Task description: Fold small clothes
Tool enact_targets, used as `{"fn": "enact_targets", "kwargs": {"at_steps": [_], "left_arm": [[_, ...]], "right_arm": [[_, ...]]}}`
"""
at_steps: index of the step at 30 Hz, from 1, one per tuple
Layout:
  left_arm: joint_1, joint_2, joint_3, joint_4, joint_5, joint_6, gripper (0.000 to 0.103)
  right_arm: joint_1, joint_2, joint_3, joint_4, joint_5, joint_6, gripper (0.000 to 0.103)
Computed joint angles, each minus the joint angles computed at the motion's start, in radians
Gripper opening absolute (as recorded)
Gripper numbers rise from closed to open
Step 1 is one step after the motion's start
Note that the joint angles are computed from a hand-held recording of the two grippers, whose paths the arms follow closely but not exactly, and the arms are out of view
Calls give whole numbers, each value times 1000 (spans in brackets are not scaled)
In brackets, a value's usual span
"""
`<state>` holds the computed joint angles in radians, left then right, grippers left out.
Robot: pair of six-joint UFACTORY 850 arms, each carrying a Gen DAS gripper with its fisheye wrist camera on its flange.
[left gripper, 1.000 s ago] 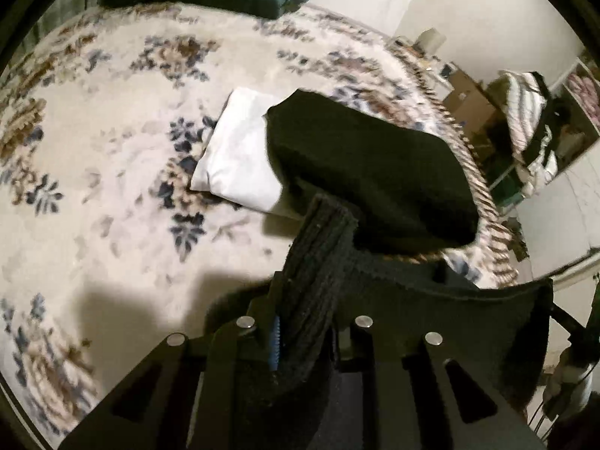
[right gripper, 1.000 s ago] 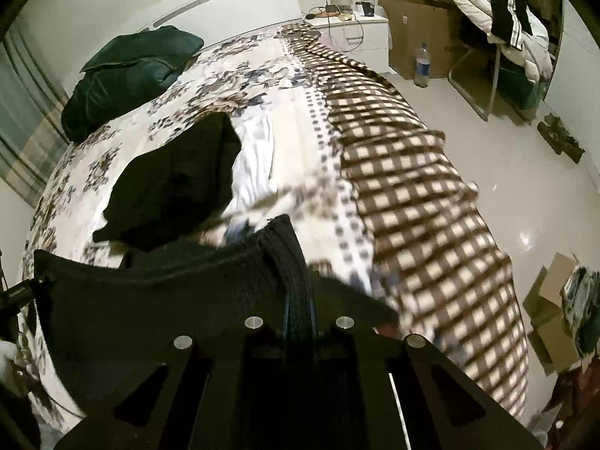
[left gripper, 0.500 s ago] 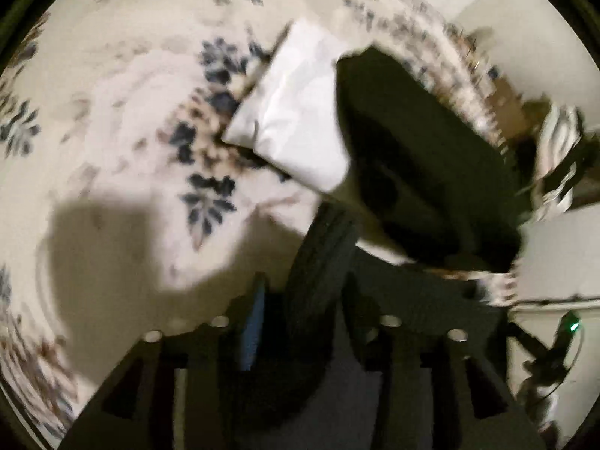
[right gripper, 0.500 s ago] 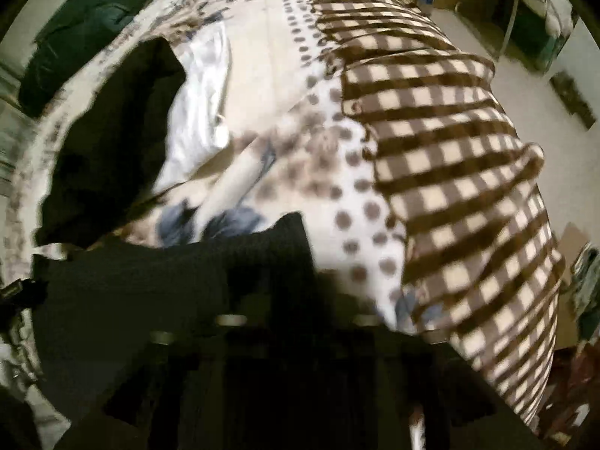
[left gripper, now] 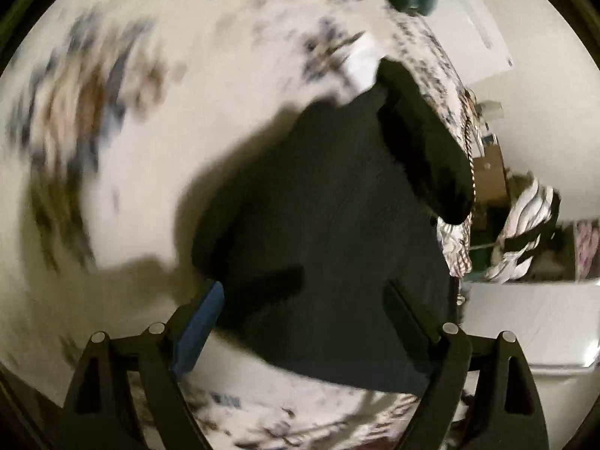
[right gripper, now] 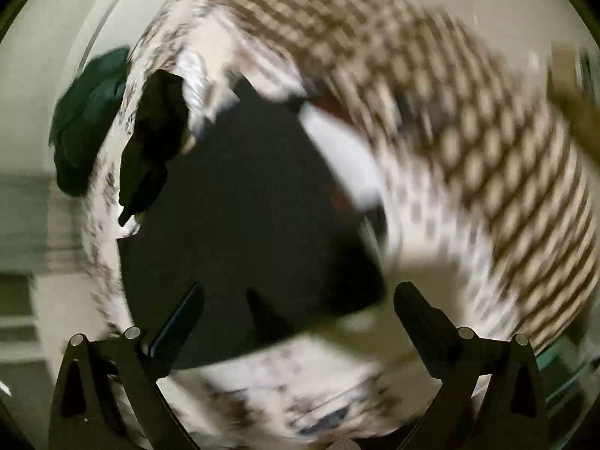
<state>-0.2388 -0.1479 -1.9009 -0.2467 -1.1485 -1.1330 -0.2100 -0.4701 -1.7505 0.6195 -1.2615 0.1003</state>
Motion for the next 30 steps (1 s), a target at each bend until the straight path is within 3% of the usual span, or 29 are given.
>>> {"fn": "enact_targets", "kwargs": {"at_steps": [4,6,10,14,17,19,24,28,29,30], "left_arm": [[-36,59,144,29,120,-96,90],[-43,65,171,63,160,-126,91],[-40,76,198,84,185,-189,91],[-53,98,193,98,187,-224,91],[-45,109,235,56,192,-225,91],[-40,130,293,18,251,-244,91],[-32,108,344,-10,376,-274,93],[-50,64,315,115,390,-373,93],[-59,64,310,152,390,-400,89],[-73,74,311,209,397,-448,72]], "right_arm": [[-10,62,219,244,153,-73,103],[-6,59,272,350,239,-107,103],[-10,32,324,455,317,-97,103],[-17,5,311,481,305,-64,103],[-9,-15,255,369,296,22,85],[-1,-18,235,320,295,48,75],[6,-35,193,293,277,49,72],[5,-54,161,292,260,43,72],[6,-50,164,288,263,39,72],[8,-49,158,282,266,40,71]]}}
